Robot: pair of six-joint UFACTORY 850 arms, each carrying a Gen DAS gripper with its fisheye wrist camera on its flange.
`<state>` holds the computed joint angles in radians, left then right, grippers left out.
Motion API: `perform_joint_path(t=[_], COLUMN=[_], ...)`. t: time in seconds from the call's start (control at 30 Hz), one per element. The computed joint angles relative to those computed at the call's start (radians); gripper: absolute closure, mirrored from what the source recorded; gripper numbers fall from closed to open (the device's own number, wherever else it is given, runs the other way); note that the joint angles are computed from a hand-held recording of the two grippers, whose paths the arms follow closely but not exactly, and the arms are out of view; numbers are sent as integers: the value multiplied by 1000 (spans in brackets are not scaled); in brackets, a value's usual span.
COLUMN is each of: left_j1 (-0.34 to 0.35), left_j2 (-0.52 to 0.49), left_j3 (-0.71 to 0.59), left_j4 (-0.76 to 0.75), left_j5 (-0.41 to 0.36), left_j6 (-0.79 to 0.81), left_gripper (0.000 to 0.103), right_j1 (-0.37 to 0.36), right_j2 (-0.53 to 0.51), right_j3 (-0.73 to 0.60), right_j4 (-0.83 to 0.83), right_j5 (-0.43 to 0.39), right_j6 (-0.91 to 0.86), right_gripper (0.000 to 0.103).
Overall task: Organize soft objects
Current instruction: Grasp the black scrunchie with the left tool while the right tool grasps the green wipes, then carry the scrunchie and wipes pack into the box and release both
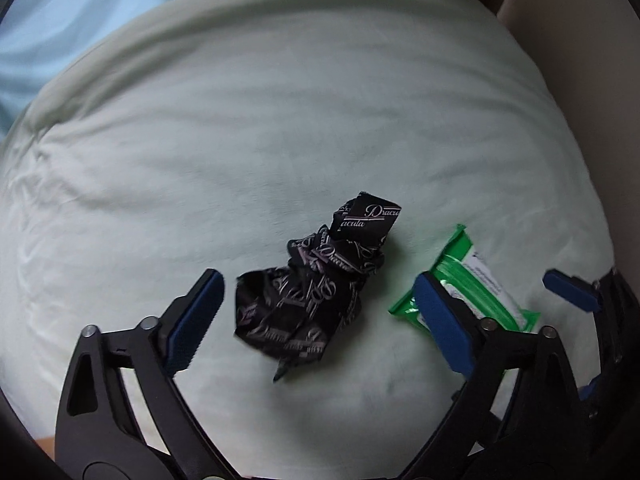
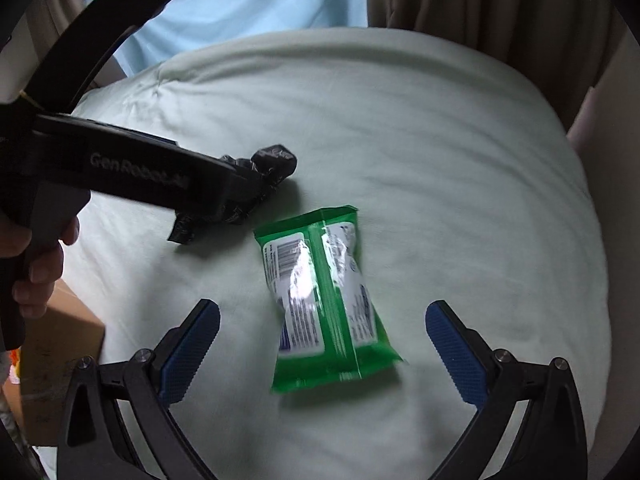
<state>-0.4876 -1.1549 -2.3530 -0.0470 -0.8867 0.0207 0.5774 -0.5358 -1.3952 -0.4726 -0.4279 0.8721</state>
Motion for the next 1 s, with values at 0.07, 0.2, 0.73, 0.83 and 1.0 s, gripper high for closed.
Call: perform_joint_path(t=[0.07, 0.2, 0.73, 0.83, 1.0], left_j1=[-1, 4, 11, 7, 10], left_j2=[-37, -71, -4, 56, 175], left_j3=[-48, -80, -8, 63, 178], left_j4=[2, -4, -63, -70, -90], left_j5=[-24, -21, 24, 53, 83], left_j6=[10, 18, 59, 59, 69], left_gripper=[22, 35, 69, 69, 69], right_j1=[-5, -9, 0, 1, 17], right_j2=[-28, -68, -35, -5, 73], right_j3=[-22, -57, -44, -28, 9], right_j4=[6, 29, -58, -80, -126], right_j5=[-2, -1, -49, -57, -82], right_j6=[-31, -85, 30, 60, 147], right_gripper=[1, 18, 68, 68, 68])
